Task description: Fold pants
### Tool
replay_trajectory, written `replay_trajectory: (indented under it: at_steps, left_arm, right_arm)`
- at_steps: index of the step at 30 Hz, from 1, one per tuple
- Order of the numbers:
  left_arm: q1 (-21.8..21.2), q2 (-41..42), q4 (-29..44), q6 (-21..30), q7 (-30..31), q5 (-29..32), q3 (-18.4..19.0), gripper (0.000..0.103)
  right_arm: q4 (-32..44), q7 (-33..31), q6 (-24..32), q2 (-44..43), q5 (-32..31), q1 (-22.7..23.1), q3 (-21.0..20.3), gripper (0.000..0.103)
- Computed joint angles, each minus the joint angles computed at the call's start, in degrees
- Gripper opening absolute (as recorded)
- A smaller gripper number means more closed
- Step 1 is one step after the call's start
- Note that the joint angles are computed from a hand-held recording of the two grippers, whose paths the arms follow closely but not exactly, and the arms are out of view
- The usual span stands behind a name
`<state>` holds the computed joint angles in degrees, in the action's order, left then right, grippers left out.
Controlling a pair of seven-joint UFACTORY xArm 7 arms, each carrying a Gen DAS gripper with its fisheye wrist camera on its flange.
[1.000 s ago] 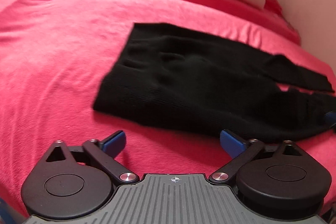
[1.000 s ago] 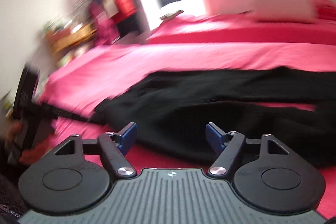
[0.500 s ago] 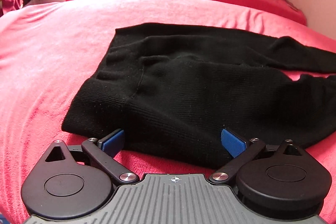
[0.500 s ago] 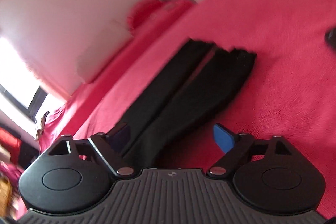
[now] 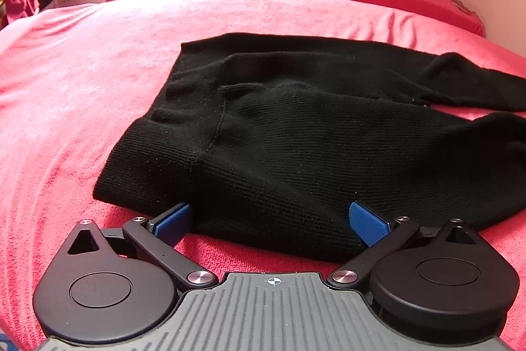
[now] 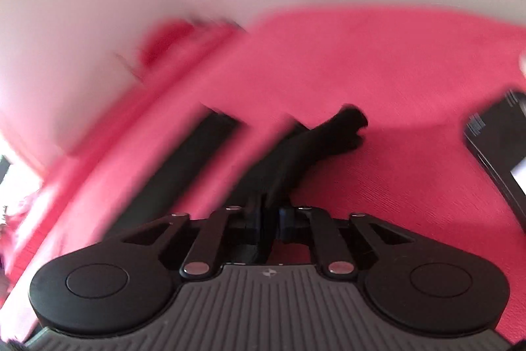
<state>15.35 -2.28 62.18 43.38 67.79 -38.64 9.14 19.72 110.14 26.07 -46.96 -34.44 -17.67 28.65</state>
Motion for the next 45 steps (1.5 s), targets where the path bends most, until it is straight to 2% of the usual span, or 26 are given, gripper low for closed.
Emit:
replay_trajectory:
  at_steps: [1,2,3,4,5,7,9,12,15,16,18,19,20,21,22,24,26,29,31,32,33,37,38,40,41,45]
  left_arm:
    - [0.07,0.02,0.08,0.25,0.13,-0.08,0.07,0.103]
    - [0.20,0.23,0.44,0.84,0.34,-0.24,0.21,0.103]
    - [0.37,0.44,0.88,1.55,0.36,-0.14,0.30,0.103]
    - [0.57,0.56,1.36,2.41,0.22,0.20,0.37,0.103]
    - [0.81,0.76,1.96,3.39,0.15,0.43,0.47,0.103]
    - [1.45,1.51,3.63,5.97,-0.28,0.44,0.74,0.103]
    - [2.29,2.48,5.46,8.56,-0.84,-0.25,0.93,0.103]
    - [3.50,3.24,7.30,10.70,-2.73,-1.01,0.87,0.103]
    - [4.15,2.45,6.63,8.26,-2.88,-1.73,0.79,0.103]
    - [4.36,2.39,6.61,7.90,-2.70,-1.82,0.91,0.103]
    - [4.93,2.87,7.31,8.18,-2.87,-1.57,1.28,0.103]
    - [5.27,3.17,7.68,8.30,-3.25,-1.32,1.43,0.103]
    - [5.66,3.44,8.06,8.42,-3.68,-1.14,1.58,0.103]
    - [6.14,3.84,8.54,8.63,-3.85,-1.30,1.76,0.103]
    - [6.68,4.39,9.17,8.99,-4.03,-1.51,1.93,0.103]
    - [7.85,5.37,10.30,9.84,-4.72,-1.63,2.18,0.103]
    - [8.98,6.28,11.34,10.44,-4.93,-1.88,2.18,0.103]
    - [10.36,7.42,12.54,10.55,-5.01,-2.53,1.93,0.103]
    - [11.29,8.39,13.72,11.27,-5.22,-3.26,1.74,0.103]
    - [11.72,8.75,14.22,11.62,-5.40,-3.59,1.60,0.103]
    - [12.13,9.01,14.64,11.91,-5.54,-3.88,1.49,0.103]
    - [13.14,9.27,15.33,11.09,-5.65,-4.56,1.11,0.103]
    - [13.30,9.48,15.63,10.61,-5.99,-4.68,1.08,0.103]
    - [12.72,9.43,14.94,6.04,-7.77,-3.25,0.77,0.103]
    - [12.95,9.88,15.55,6.35,-8.12,-3.20,0.75,0.103]
    - [14.54,10.81,17.58,10.79,-7.88,-4.21,0.45,0.103]
  right_arm:
    - [-0.93,2.54,0.21,-1.54,-1.34,1.66,-1.28,0.018]
    - [-0.96,3.43,2.82,-3.10,-0.78,2.45,-0.55,0.035]
    - [0.51,1.95,7.82,-4.27,2.13,1.50,2.58,0.058]
    - [2.84,0.12,13.82,-4.79,3.92,0.03,6.32,0.063]
    - [5.40,-1.74,19.15,-4.90,3.32,-0.63,9.79,0.064]
    - [9.19,-3.52,22.60,-1.34,-5.08,3.38,10.97,0.064]
    - [12.98,-8.78,19.86,3.24,-11.05,6.52,12.64,0.065]
    - [22.36,-12.54,13.55,20.15,-27.81,15.86,9.21,0.066]
    - [34.56,-16.76,8.00,38.14,-42.15,23.34,8.09,0.065]
    - [39.09,-18.96,5.50,44.13,-45.86,22.66,10.53,0.065]
    - [48.53,-24.87,4.11,56.10,-50.87,27.09,10.22,0.065]
    - [53.22,-28.70,4.53,61.35,-51.35,27.67,11.93,0.065]
    - [57.69,-32.46,5.88,67.34,-52.99,26.00,16.03,0.061]
    - [61.00,-35.82,8.16,72.04,-54.93,24.54,19.64,0.058]
    - [65.40,-39.50,12.44,77.46,-57.22,25.49,22.12,0.058]
    - [73.28,-46.22,16.11,84.37,-56.68,30.58,21.20,0.058]
    - [81.70,-52.60,16.02,90.74,-55.50,35.13,18.91,0.057]
    - [90.18,-58.50,18.01,94.97,-56.21,40.79,14.70,0.057]
    - [95.36,-60.27,17.42,97.76,-55.78,43.10,12.68,0.046]
    - [99.94,-62.07,19.03,100.25,-54.72,45.28,11.57,0.020]
    - [103.27,-63.61,20.13,102.19,-52.75,46.54,11.29,0.016]
    - [106.06,-61.15,15.85,102.06,-53.18,50.06,8.34,0.011]
    - [107.68,-61.84,14.48,102.87,-52.98,51.15,7.91,0.004]
    - [111.75,-66.60,13.30,106.02,-47.84,52.09,9.46,0.003]
    - [112.97,-69.41,13.32,107.55,-45.27,51.86,11.11,0.002]
    - [103.28,-65.84,10.51,101.31,-43.54,49.62,7.54,0.005]
